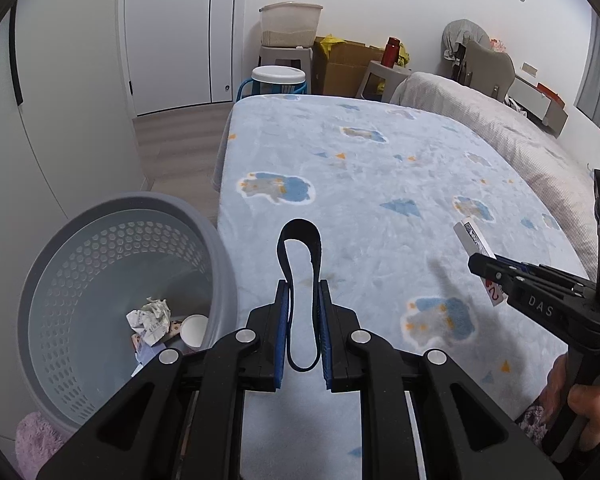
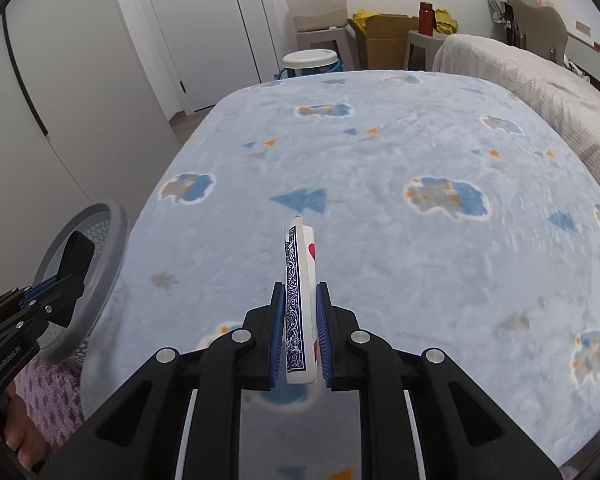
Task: Collect trash
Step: 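Carry hair tie and card pack over the wastebasket and open both grippers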
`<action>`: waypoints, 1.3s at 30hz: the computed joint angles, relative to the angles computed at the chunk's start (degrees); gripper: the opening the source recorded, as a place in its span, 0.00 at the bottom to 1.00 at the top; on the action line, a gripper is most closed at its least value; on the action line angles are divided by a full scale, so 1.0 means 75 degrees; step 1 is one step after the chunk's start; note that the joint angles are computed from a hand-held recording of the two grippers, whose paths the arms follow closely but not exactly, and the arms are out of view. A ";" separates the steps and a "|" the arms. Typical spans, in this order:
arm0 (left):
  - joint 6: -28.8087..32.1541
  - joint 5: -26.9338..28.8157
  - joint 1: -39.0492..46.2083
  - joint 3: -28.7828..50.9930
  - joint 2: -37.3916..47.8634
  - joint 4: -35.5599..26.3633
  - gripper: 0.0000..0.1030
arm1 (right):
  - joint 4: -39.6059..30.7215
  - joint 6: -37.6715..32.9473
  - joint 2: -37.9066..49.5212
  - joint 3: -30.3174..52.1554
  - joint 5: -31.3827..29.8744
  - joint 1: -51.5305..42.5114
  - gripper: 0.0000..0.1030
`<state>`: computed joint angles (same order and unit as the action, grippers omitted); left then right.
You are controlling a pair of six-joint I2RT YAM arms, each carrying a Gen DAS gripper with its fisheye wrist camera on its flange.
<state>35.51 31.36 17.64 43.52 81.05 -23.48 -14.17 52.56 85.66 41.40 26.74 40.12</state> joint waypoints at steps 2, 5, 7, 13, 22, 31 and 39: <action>0.0122 0.0102 0.0180 0.0063 0.0040 -0.0081 0.14 | -0.0108 0.0116 0.0068 0.0163 0.0090 0.0206 0.15; 0.0349 0.0237 0.0496 0.0198 0.0158 -0.0231 0.14 | -0.0205 0.0176 0.0258 0.0493 0.0158 0.0487 0.15; 0.0503 0.0280 0.0715 0.0348 0.0325 -0.0324 0.14 | -0.0166 0.0158 0.0455 0.0737 0.0160 0.0646 0.15; 0.0775 0.0323 0.1394 0.0867 0.0911 -0.0351 0.13 | -0.0005 -0.0086 0.1277 0.1587 -0.0043 0.0940 0.15; 0.0892 0.0368 0.2262 0.2050 0.1978 -0.0484 0.13 | 0.0083 -0.0699 0.2586 0.3210 -0.0493 0.1109 0.15; 0.0777 0.0243 0.2602 0.2920 0.2756 -0.0509 0.13 | -0.0020 -0.1306 0.3780 0.4923 -0.0992 0.1109 0.16; 0.0636 0.0063 0.2636 0.3510 0.3355 -0.0515 0.13 | -0.0330 -0.1694 0.4678 0.6210 -0.1380 0.1060 0.16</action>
<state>40.28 31.83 37.42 69.84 106.22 -27.35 -16.64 39.85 120.75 87.98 16.39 48.07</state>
